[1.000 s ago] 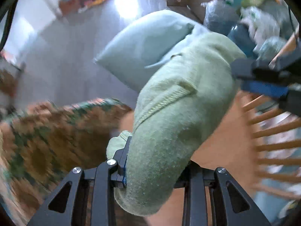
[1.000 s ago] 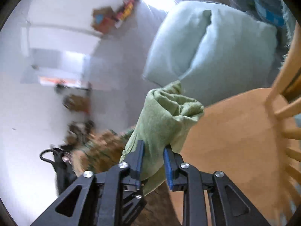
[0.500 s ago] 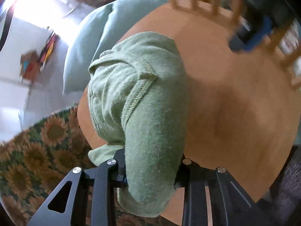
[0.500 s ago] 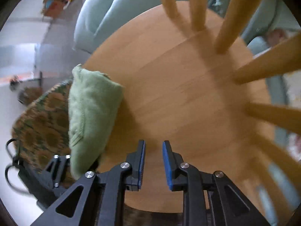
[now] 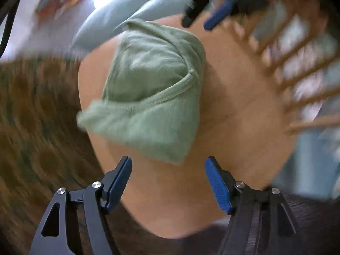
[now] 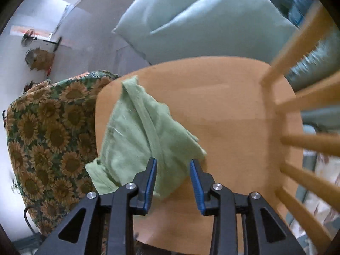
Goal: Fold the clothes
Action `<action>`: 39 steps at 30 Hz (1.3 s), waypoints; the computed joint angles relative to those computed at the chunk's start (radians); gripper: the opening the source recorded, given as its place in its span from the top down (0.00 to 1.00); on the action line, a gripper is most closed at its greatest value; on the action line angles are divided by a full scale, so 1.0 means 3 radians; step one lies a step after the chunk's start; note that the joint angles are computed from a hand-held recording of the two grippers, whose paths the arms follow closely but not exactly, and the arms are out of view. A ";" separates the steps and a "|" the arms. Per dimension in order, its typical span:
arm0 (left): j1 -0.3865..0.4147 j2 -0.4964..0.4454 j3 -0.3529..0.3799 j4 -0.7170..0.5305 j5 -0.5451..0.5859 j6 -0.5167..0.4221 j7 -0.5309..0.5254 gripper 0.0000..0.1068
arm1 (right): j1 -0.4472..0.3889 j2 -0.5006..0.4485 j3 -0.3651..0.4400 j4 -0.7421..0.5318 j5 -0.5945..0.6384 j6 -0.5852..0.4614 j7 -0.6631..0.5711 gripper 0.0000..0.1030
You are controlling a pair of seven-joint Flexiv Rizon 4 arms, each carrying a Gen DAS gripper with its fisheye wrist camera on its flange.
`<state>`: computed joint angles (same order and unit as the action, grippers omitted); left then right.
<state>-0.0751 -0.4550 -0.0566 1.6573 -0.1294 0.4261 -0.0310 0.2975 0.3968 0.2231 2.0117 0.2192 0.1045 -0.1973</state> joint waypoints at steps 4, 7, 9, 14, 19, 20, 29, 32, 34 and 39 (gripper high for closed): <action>-0.0090 -0.0530 0.0068 -0.0880 -0.0174 -0.0837 -0.1321 0.43 | 0.0026 -0.0185 -0.0073 -0.0013 -0.0062 0.0159 -0.0324 0.65; -0.0067 -0.0925 0.0055 -0.1380 -0.0490 -0.1224 -0.2395 0.47 | 0.0072 -0.0274 -0.0118 -0.0093 -0.0005 0.0261 -0.0729 0.66; -0.0026 -0.1084 0.0040 -0.1566 -0.0671 -0.1381 -0.3037 0.63 | 0.0092 -0.0346 -0.0154 -0.0135 0.0127 0.0287 -0.0944 0.66; 0.0082 -0.1071 -0.0129 -0.1563 -0.0787 -0.1464 -0.3268 0.90 | 0.0073 -0.0563 -0.0166 -0.0197 0.0299 0.0058 -0.1205 0.66; -0.0009 -0.0970 -0.0059 -0.1410 -0.0485 -0.1327 -0.3040 0.90 | 0.0006 -0.0498 -0.0063 -0.0095 0.0304 -0.0083 -0.0785 0.71; -0.0044 -0.0918 -0.0014 -0.1312 -0.0370 -0.1206 -0.3004 0.90 | 0.0009 -0.0443 -0.0022 -0.0064 0.0248 -0.0100 -0.0694 0.71; -0.0237 -0.0976 -0.0069 -0.1245 0.0064 -0.0816 -0.2456 0.90 | 0.0031 0.0211 0.0187 0.0171 0.0360 -0.0339 0.0459 0.72; -0.0323 -0.0993 -0.0096 -0.1273 0.0112 -0.0776 -0.2240 0.90 | 0.0043 0.0416 0.0191 0.0180 0.0341 -0.0300 0.0688 0.70; -0.0362 -0.1045 -0.0094 -0.1358 0.0092 -0.0864 -0.2230 0.90 | 0.0098 0.0389 0.0144 0.0059 0.0140 -0.0449 0.0545 0.68; -0.0354 -0.1046 -0.0152 -0.1268 -0.0060 -0.0738 -0.2091 0.90 | 0.0078 0.0240 -0.0014 0.0008 -0.0029 -0.0780 0.0149 0.68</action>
